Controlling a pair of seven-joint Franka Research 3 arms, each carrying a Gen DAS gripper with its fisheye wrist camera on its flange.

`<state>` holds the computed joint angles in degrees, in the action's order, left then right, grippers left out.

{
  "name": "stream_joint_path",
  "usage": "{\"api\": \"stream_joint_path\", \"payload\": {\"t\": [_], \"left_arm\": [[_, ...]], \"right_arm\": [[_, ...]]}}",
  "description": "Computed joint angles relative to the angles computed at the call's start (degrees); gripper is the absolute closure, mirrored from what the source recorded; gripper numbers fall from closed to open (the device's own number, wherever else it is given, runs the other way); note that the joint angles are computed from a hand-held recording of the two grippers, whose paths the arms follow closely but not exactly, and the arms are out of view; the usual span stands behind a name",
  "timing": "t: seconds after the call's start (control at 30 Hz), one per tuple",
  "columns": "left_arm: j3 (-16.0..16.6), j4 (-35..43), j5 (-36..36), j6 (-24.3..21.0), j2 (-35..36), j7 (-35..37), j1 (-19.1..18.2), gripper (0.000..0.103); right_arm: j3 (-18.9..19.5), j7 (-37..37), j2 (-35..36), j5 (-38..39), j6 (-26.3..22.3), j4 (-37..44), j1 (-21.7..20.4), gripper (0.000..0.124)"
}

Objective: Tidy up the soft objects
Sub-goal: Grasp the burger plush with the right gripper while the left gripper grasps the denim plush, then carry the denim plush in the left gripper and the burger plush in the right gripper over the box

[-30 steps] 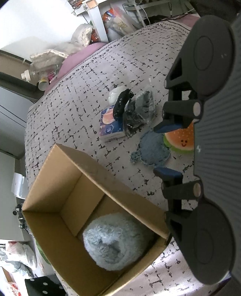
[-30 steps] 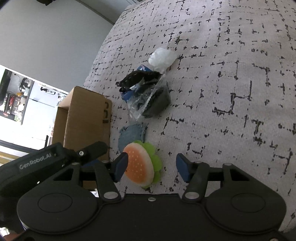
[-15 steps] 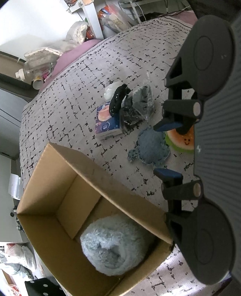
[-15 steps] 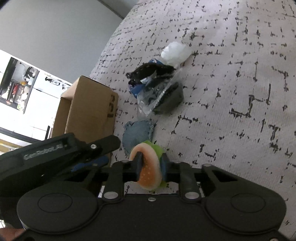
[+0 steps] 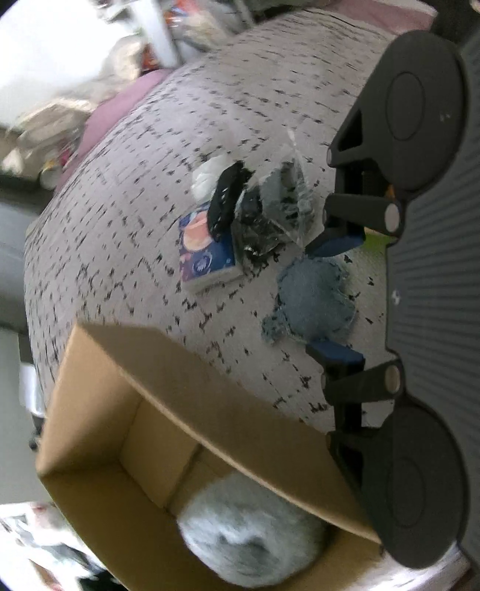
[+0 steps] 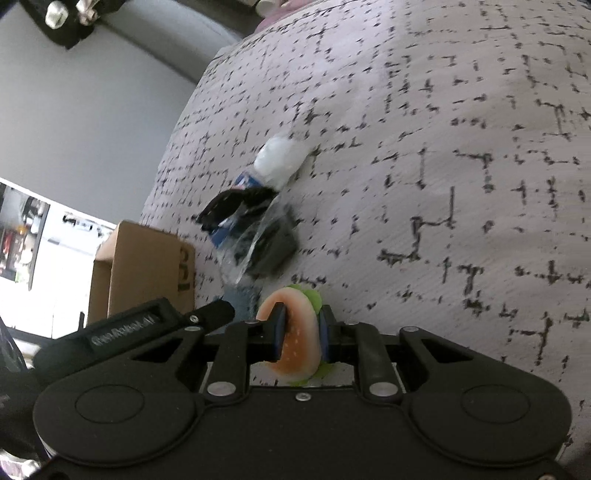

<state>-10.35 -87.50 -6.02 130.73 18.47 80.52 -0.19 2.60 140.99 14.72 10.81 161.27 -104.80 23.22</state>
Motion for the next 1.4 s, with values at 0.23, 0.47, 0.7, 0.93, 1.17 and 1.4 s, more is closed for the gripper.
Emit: {"api": "stream_joint_path", "payload": {"t": [0.23, 0.47, 0.7, 0.93, 1.17, 1.4], "left_arm": [[0.14, 1.22, 3.34, 0.37, 2.03, 0.68, -0.92, 0.048], [0.11, 3.11, 2.82, -1.88, 3.46, -1.97, -0.88, 0.053], [-0.55, 1.43, -0.84, -2.03, 1.80, -1.55, 0.48, 0.072], [-0.35, -3.09, -2.25, 0.64, -2.65, -0.08, 0.71, 0.073], [0.08, -6.72, -4.49, 3.86, -6.55, 1.70, 0.79, 0.073], [0.89, -9.83, -7.12, 5.57, -10.49, 4.38, 1.01, 0.073]], "right_arm": [[0.48, -0.84, 0.00, 1.79, 0.40, -0.30, -0.58, 0.103], [0.97, -3.78, 0.65, 2.89, -0.75, 0.72, -0.96, 0.099], [0.27, -4.79, 1.51, 0.61, -1.94, 2.45, 0.10, 0.090], [0.39, -6.52, 1.14, 0.03, -1.59, 2.33, 0.41, 0.105], [-1.63, -0.80, -2.20, -6.16, -0.46, -0.71, 2.43, 0.105], [-2.66, 8.52, -6.44, -18.57, -0.42, -4.02, 3.44, 0.105]]}}
